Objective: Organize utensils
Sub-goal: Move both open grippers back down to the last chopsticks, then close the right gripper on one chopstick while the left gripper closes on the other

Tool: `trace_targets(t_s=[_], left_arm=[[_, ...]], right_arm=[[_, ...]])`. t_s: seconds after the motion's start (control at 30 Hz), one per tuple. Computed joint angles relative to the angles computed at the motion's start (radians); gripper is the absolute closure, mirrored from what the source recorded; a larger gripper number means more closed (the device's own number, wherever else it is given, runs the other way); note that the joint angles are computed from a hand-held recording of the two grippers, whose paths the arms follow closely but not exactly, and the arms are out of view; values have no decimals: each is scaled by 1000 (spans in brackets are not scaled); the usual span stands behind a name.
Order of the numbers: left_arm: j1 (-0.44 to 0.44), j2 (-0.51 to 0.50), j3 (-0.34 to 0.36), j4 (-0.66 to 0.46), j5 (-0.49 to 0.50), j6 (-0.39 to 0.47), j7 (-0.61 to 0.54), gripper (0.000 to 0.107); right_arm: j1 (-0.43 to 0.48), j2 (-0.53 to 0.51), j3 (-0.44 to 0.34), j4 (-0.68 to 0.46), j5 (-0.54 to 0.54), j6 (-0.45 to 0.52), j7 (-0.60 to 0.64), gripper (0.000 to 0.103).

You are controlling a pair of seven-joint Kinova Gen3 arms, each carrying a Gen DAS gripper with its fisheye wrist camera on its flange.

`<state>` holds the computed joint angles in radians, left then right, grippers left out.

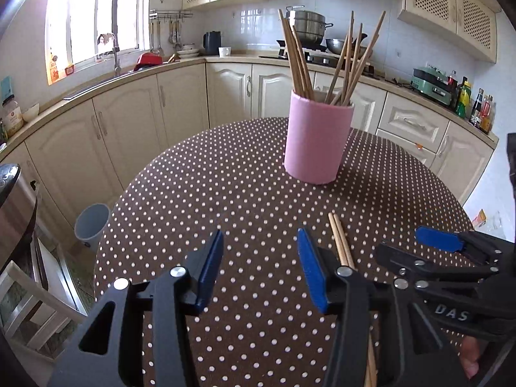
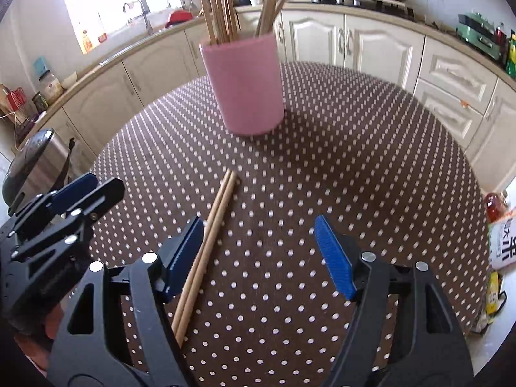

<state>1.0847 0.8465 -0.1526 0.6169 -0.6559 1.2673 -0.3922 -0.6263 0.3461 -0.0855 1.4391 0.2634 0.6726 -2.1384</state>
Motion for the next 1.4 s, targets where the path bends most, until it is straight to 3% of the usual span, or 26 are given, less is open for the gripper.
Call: trace_targets(t_s=[0.2,0.3,0.63,0.73,0.8,0.83,0.9,1.07,1.13,1.2,1.4], left_arm=[[-2,-30,17,83,14,-40,30,57],[-6,-37,27,111,22,-58,43,56],[-23,-38,45,124,48,-66,59,56],[-32,-31,49,103,59,-58,52,56],[-34,-28,48,90,63,-52,45,56],[-33,-29,47,89,63,-55,43,56],[-33,-29,47,83,66,-54,38,56],[-50,-45,65,97,93,-112,9,55],[-65,-42,82,88,116,-141,-16,55],[-78,-13,94,22,146,-128,-61,54],[-93,131,91,-256,210,-6,-216,54]], right_arm=[[-30,32,8,-7,17,32,-28,32],[-78,40,35,-8,83,40,-75,32],[-121,84,42,-69,169,108,-136,33],[-161,121,62,-126,206,170,-131,46],[-137,129,33,-152,174,172,-82,84],[-145,133,42,-164,162,181,-66,92],[-144,132,52,-160,135,163,-36,93],[58,105,-80,-112,-55,65,81,97],[73,97,-63,-103,-88,59,89,97],[44,89,-5,-98,-82,61,77,97],[100,72,1,-71,-147,44,99,97]])
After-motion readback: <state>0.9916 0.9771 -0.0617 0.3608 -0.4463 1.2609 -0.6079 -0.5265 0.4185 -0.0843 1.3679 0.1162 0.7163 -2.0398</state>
